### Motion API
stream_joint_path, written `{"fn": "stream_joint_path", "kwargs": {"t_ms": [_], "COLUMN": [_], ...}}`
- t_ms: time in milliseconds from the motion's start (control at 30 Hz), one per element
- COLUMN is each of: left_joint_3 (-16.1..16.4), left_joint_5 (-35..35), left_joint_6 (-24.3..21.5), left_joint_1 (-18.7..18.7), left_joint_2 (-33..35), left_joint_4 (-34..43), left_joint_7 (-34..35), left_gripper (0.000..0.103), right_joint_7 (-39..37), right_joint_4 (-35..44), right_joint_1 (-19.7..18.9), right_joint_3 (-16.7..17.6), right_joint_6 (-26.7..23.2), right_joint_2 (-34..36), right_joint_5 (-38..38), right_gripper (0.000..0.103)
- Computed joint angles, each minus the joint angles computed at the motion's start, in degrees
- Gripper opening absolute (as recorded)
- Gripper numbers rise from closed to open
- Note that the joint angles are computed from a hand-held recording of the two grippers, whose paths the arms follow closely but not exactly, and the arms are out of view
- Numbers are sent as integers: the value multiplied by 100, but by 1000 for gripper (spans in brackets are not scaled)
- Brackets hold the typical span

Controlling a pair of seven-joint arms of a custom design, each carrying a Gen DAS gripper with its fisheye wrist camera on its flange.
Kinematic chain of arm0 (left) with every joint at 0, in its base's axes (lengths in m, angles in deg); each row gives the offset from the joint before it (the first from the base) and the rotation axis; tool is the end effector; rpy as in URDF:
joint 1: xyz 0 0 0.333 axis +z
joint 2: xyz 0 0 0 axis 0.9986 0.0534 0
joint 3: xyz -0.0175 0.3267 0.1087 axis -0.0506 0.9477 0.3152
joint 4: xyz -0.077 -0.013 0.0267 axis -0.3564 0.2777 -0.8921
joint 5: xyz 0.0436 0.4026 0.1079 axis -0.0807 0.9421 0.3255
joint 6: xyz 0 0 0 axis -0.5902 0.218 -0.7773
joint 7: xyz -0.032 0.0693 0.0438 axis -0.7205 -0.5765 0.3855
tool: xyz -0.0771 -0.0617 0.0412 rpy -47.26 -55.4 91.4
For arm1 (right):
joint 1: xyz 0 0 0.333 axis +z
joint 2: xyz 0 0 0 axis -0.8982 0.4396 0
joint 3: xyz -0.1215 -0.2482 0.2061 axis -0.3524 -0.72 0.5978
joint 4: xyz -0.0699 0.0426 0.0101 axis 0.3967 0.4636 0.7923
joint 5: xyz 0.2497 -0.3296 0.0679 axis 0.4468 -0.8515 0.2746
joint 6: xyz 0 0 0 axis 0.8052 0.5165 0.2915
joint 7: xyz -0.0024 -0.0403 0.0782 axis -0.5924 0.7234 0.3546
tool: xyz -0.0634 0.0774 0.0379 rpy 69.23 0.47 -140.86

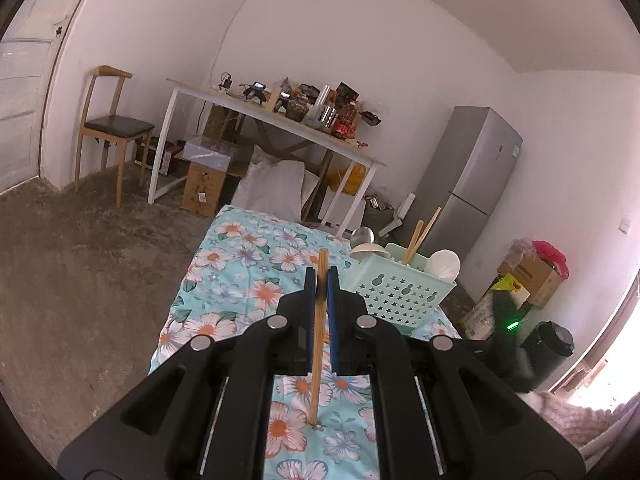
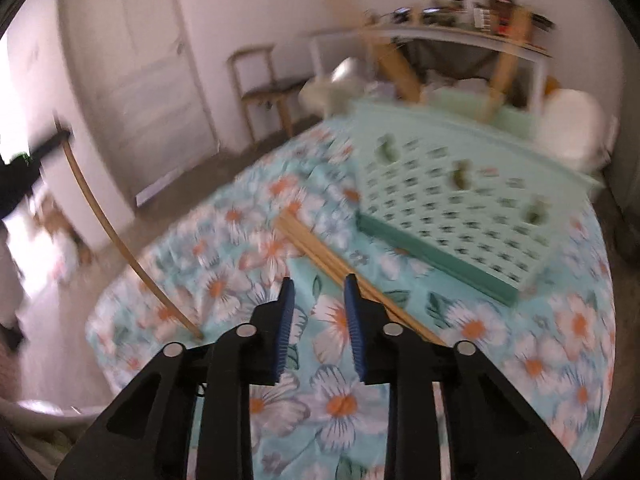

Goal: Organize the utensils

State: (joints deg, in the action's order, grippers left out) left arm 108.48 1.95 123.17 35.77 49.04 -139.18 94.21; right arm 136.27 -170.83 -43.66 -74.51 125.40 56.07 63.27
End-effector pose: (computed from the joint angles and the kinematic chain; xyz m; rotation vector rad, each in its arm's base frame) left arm 0.4799 -0.1016 0.5726 -1.6384 1.5971 -1.5077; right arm 0.5687 0.2618 0.5009 -2.0984 1.1849 -0.3848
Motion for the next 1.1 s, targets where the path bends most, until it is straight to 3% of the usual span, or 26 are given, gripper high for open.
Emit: {"fn": "stream_joint_path", "kwargs": {"t_ms": [100,300,367,533,667,767,1000,1100], "left_joint_3": [64,-57,62,396,387,350,431,482], "left_joint_5": [-19,-39,13,88,210,367,725,854], "left_joint_6": [-24,26,46,64,172,200,249,242], "left_joint_1": [-63,103,19,-234,-165,-82,-59,-82], "left_joint_2": [19,109,143,214,263,288,336,325], "left_joint_4": [44,69,105,178,120,102,122,140], "left_joint_7": [12,68,23,-70,-234,-408,-761,-918], "left_gripper": [4,4,4,4,5,5,5,4], "right_joint_7": [796,2133,2492,3024,3545,3550,2526,2086], "right_joint_4": [118,389,510,792,890,863,688,814], "right_joint_1": [220,662,791,1009,1170,1008,426,439], "right_joint_3": [-173,-682,-820,-1009,-1146,-980,-458,-439], "right_joint_6": [60,105,98,-7,-45,-22,253,24], "right_joint_2": [313,643,738,978,1083,1041,734,793], "right_joint_5": [-1720,-4184,-4915,-6225,-7153,-7006,-4998,-4679], "right_gripper": [20,16,15,9,5,3,2,2]}}
